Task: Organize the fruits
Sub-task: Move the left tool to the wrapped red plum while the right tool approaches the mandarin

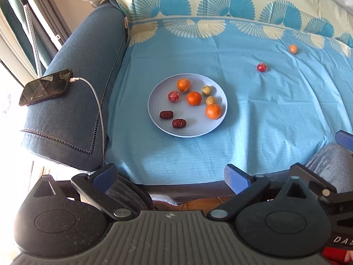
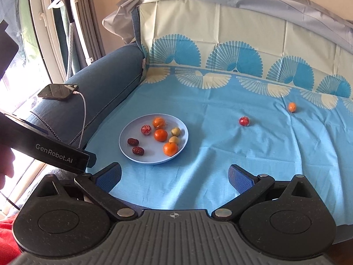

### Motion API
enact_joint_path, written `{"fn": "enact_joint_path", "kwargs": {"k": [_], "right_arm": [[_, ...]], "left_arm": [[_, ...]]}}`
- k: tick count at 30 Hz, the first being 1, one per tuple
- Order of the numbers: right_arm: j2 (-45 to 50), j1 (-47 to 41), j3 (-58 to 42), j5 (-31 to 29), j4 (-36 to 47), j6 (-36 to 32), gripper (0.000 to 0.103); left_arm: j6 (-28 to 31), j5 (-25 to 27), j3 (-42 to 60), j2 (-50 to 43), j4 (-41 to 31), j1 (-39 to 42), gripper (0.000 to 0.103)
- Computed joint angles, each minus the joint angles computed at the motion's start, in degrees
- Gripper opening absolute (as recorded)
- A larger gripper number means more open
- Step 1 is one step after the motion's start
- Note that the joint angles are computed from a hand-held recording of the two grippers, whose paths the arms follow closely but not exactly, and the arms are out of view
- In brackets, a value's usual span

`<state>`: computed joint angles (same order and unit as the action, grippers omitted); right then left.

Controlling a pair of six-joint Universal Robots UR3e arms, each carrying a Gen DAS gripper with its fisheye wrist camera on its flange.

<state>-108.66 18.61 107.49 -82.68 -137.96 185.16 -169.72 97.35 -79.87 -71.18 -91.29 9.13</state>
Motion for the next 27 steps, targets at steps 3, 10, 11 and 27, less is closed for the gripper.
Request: {"fn": "enact_joint_path", "kwargs": {"k": [3,10,11,27], "right_arm": [[0.24,-2.65,0.6,1.43,0.49,0.62,0.102],[0.63,-9.64,2.35,1.95,0.03,1.77,0.102],[0.61,-11.07,2.76,1.73,-0.32,1.75,0.102],[25.29,-26.0,-1.26,-5.68,-21.16,5.33,0.102]], "left_arm": [[-1.22,0.92,0.94,-2.6,0.8,-1.55,0.103],[-3.22,2.0,3.97,-11.0,5.83,-7.23,0.103],[-3.67,1.96,4.77,-12.67,6.7,-8.21,0.103],[-3.91,0.7,34.27,-55.85,25.64,-21.02,0.103]]}}
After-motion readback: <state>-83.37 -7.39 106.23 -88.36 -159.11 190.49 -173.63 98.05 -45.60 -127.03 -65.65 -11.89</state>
